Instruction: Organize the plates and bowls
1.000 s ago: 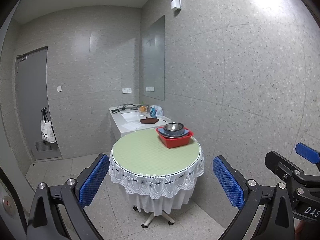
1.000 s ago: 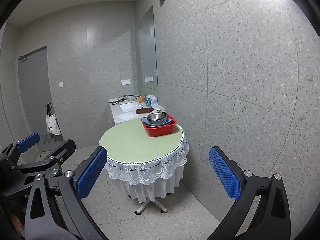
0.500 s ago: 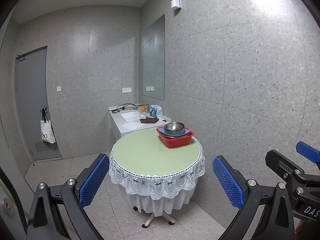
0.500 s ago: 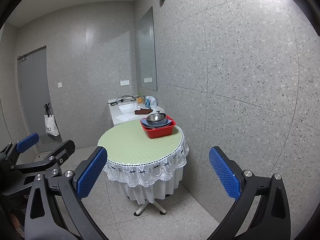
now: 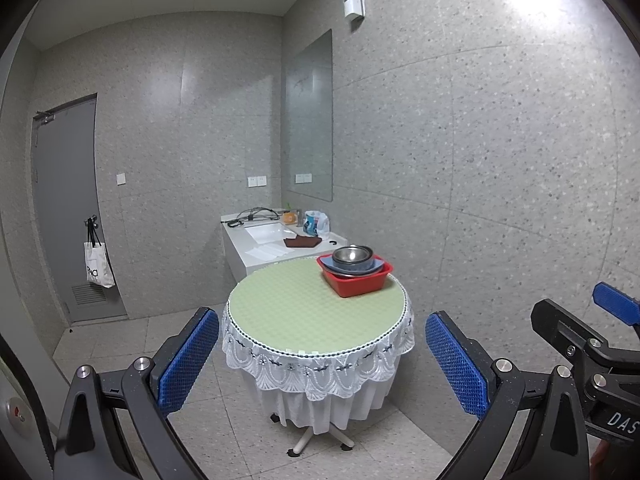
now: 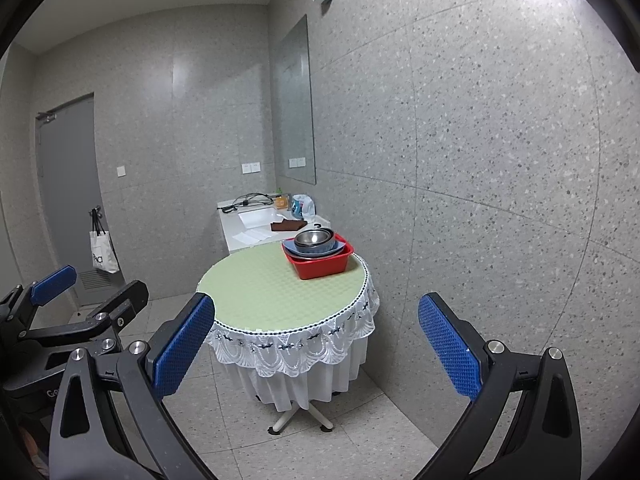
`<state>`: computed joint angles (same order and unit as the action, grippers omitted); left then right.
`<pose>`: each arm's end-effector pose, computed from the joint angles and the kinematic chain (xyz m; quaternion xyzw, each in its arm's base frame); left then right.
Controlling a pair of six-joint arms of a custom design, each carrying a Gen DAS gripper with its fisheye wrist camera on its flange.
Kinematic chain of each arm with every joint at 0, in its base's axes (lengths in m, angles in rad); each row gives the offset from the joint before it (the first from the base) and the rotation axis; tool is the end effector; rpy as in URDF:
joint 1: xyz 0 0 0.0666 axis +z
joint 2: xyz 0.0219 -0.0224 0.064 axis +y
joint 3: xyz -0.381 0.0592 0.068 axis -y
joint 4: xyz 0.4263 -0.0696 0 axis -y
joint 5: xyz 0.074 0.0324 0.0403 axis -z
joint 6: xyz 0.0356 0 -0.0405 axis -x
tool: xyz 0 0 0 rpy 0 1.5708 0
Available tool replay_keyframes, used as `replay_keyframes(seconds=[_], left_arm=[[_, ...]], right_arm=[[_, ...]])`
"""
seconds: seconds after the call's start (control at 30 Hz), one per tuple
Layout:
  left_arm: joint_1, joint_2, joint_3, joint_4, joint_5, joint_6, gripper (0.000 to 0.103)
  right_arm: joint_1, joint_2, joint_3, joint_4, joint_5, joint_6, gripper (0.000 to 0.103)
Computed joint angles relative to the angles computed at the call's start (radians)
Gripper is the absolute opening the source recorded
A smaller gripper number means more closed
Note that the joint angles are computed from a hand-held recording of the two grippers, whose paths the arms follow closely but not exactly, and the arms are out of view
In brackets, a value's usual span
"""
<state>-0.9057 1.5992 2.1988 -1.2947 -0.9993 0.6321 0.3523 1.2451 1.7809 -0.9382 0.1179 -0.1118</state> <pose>0.3467 -0.3942 0.6902 -0.0928 0.8152 0.0531 0.5692 0.4066 0.1446 0.6880 -0.0676 0.8306 0.0788 0.5471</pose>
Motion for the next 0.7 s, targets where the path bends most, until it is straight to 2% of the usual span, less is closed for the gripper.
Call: replay_keyframes(seconds=[0.43, 0.7], left_arm=[[0.005, 0.009, 0.005, 0.001, 0.003, 0.000, 0.102], [0.017, 0.002, -0.022, 0.036, 0.006, -0.018, 0.102]], right_arm=[[-0.005, 0.013, 0.009, -0.002, -0.006, -0.001, 0.103], [-0.006, 0.020, 0.009, -0.001, -0.011, -0.003, 0.103]])
